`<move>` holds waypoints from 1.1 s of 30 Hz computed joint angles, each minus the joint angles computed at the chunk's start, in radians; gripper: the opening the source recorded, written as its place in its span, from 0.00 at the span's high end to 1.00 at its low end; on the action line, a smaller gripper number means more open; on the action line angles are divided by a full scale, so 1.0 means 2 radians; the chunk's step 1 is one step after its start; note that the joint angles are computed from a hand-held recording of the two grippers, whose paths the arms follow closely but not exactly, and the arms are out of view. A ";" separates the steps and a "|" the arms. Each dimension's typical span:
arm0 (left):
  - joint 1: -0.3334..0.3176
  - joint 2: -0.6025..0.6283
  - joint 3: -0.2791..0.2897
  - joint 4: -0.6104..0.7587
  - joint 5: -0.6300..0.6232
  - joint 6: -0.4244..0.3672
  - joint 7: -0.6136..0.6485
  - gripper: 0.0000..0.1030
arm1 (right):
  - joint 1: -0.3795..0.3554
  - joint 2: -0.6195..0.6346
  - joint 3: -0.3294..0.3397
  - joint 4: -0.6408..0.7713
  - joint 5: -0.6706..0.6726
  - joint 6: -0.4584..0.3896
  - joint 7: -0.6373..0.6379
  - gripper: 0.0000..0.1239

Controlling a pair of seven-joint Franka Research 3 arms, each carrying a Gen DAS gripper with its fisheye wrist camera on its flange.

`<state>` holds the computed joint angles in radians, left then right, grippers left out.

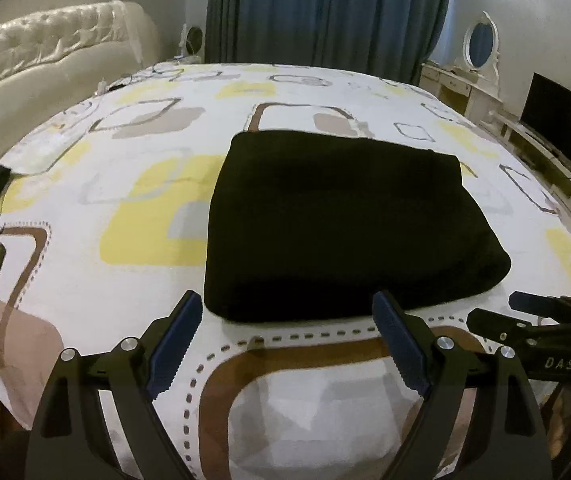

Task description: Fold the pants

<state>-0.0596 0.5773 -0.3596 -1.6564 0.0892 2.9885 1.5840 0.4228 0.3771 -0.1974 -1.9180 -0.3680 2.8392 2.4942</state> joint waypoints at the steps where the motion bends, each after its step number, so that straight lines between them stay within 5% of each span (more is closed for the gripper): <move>1: 0.006 0.000 -0.006 -0.002 -0.004 -0.003 0.002 0.17 | 0.003 0.000 -0.004 0.000 -0.004 -0.002 0.004 0.24; 6: 0.015 -0.011 -0.014 -0.020 -0.013 -0.002 0.006 0.17 | 0.001 -0.009 -0.001 -0.013 0.001 0.002 0.014 0.24; 20: -0.031 -0.022 0.038 -0.009 0.013 -0.045 -0.040 0.17 | -0.009 -0.015 0.011 -0.020 0.013 0.002 0.003 0.24; 28: -0.064 -0.031 0.076 -0.014 0.061 -0.035 -0.085 0.17 | -0.012 -0.015 0.015 -0.025 0.028 0.010 -0.009 0.24; 33: -0.053 -0.030 0.062 -0.012 0.059 -0.040 -0.084 0.17 | -0.015 -0.015 0.018 -0.027 0.042 0.015 -0.022 0.24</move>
